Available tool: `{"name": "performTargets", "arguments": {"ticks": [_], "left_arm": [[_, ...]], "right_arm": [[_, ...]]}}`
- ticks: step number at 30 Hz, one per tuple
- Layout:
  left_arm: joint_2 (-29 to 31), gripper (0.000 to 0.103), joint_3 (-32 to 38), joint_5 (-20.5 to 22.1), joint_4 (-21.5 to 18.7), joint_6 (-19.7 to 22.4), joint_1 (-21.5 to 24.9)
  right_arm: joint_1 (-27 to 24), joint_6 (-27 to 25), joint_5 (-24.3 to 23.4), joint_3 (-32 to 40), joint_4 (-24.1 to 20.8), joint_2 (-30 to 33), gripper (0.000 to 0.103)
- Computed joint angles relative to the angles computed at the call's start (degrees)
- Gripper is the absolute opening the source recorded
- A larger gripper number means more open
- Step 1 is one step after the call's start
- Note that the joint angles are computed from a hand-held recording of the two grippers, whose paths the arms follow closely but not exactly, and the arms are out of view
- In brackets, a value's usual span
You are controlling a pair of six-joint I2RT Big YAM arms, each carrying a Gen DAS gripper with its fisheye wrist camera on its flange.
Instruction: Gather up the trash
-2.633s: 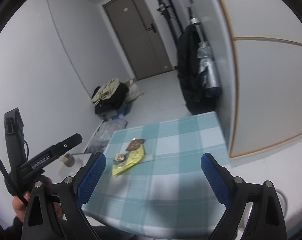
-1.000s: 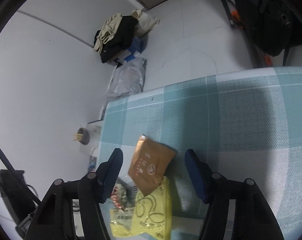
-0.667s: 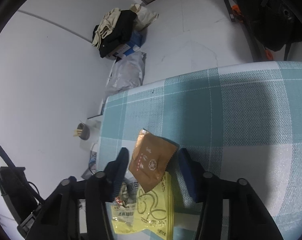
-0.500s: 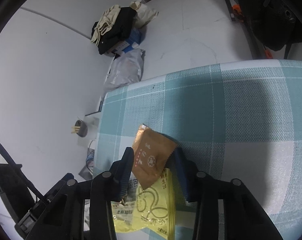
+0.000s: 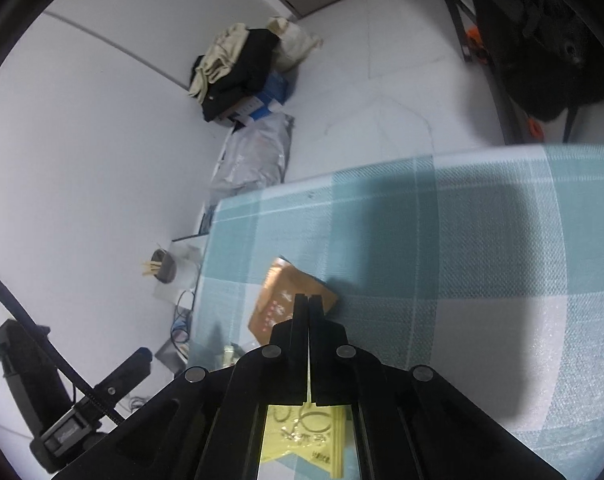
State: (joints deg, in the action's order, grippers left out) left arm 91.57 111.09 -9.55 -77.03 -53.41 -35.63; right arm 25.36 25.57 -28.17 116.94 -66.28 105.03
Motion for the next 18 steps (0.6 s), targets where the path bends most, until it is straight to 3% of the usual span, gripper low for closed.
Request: {"name": "performTargets", "arguments": {"ticks": [2,6,7,8,10,14,18], "left_arm": [[0.1,0.075,0.1,0.2,0.1,0.0,0.0],[0.1,0.075,0.0,0.4,0.4,-0.4,0.0],[0.1,0.075,0.1,0.5,0.5,-0.6,0.1],[-0.2,0.075,-0.2,0.5,0.8,-0.7,0.1],[-0.7,0.075,-0.7,-0.2,1.2,-1.1,0.4],[-2.0,0.075,-2.2,-1.4,2.5,-3.0,1.3],[-4.1,0.075,-4.7,-1.6,5.1,-6.2,2.5]], "right_arm": [[0.2,-0.7,1.1,-0.2,-0.1,-0.5,0.000],[1.8,-6.8,9.9,1.4,-2.2,-0.3,0.004],[2.4,-8.8,12.0,2.1,-3.4,0.1,0.014],[2.9,-10.6,13.7,2.6,-4.2,0.3,0.031],[4.4,-15.9,16.3,2.6,-3.9,0.2,0.056],[7.1,-25.3,20.3,4.7,-5.1,1.3,0.075],[8.3,-32.7,23.2,11.5,-11.5,6.1,0.077]]}}
